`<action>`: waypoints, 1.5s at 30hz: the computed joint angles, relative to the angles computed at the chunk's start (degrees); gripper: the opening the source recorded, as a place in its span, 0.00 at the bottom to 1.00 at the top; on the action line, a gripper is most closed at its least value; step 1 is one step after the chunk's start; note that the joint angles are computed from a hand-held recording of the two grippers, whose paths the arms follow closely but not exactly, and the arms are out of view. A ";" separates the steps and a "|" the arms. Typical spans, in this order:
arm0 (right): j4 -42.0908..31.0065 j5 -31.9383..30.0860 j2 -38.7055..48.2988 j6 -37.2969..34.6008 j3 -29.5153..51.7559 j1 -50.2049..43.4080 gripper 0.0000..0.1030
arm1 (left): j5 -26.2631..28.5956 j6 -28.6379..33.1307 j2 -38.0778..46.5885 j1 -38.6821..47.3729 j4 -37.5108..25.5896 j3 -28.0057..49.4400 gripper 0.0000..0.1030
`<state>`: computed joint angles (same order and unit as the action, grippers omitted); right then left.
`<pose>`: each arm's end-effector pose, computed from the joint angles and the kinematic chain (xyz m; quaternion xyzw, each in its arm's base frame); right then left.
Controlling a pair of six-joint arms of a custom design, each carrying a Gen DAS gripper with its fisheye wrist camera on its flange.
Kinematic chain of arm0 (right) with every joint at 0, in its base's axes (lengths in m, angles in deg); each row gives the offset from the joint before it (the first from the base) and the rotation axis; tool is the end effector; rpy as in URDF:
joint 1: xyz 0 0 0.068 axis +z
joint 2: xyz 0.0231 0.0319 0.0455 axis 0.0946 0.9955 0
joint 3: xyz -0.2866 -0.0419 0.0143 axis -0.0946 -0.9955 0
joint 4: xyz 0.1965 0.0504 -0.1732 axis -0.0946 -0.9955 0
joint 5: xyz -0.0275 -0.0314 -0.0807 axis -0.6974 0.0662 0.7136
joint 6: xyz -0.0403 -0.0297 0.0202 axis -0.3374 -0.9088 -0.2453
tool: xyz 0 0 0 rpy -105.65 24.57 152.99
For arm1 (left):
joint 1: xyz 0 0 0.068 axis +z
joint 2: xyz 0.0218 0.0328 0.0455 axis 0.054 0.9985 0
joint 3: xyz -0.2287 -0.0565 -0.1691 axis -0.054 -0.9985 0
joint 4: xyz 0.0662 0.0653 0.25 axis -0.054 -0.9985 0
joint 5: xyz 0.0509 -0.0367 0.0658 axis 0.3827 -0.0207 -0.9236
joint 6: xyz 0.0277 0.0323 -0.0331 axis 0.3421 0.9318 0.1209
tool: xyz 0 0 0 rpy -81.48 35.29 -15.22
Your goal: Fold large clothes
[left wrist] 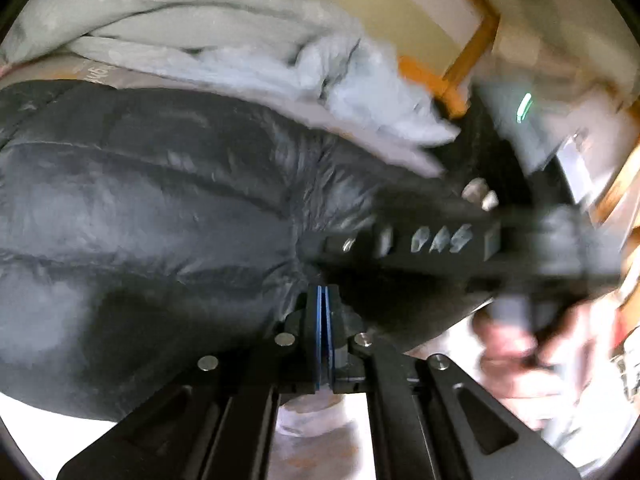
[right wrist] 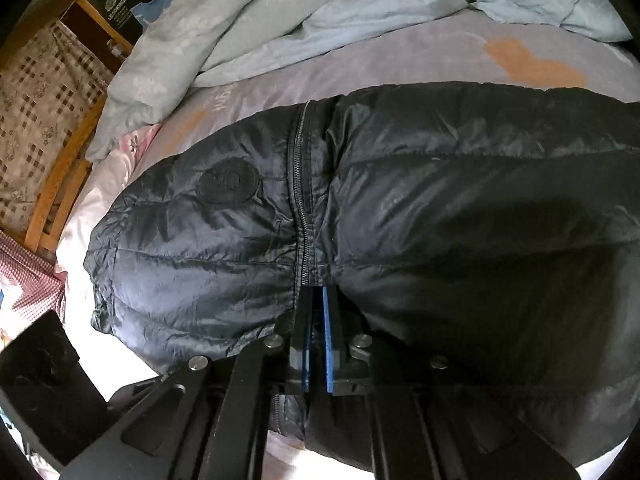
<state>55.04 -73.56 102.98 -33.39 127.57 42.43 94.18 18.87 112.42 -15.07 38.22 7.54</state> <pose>0.3212 0.2452 0.2157 0.0097 0.9555 0.2078 0.2093 0.2351 -0.0915 0.1872 0.1087 0.8998 -0.2792 0.3172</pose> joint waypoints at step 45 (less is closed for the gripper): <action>26.64 33.18 -49.17 31.36 -53.37 3.20 0.85 | -7.17 -1.59 -0.81 -2.56 2.31 -2.70 0.02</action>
<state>81.67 -40.38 53.81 -2.04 74.21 45.63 87.01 17.28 111.61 -17.63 40.53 4.84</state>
